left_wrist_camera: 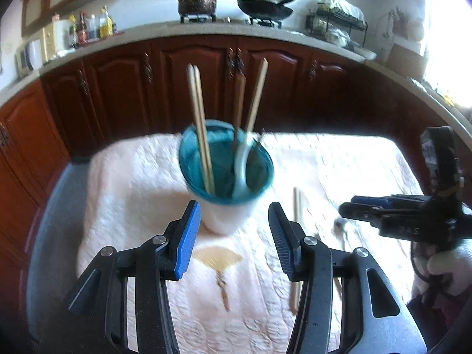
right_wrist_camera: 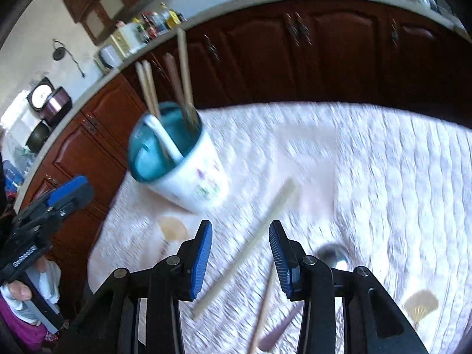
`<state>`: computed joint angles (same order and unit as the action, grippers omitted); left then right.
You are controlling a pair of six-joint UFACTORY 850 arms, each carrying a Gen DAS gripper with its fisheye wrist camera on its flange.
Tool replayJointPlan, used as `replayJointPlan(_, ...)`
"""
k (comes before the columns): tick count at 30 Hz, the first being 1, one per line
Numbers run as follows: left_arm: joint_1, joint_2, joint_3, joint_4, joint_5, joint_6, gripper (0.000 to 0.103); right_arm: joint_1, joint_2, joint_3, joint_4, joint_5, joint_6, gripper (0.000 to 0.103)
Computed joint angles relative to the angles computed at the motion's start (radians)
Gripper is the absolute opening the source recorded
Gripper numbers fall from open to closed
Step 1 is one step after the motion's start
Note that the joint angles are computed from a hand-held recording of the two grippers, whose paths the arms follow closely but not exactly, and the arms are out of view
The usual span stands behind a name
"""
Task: Organize utensils
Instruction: 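Withdraw both tools from the cup toward the remaining chopsticks, then grasp a wooden chopstick with left tool while right grasps another chopstick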
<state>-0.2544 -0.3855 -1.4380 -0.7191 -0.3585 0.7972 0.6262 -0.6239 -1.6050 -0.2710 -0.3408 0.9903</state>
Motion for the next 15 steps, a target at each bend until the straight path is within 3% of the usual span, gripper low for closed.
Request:
replayJointPlan(6, -0.008, -0.042, 0.009, -0.054, -0.129, 0.055, 0.047, -0.012, -0.024, 0.039, 0.091, -0.014, -0.066, 0.038)
replayJointPlan(15, -0.069, -0.155, -0.061, 0.085, -0.202, -0.064, 0.047, -0.036, -0.066, 0.012, 0.182, -0.012, -0.141, 0.037)
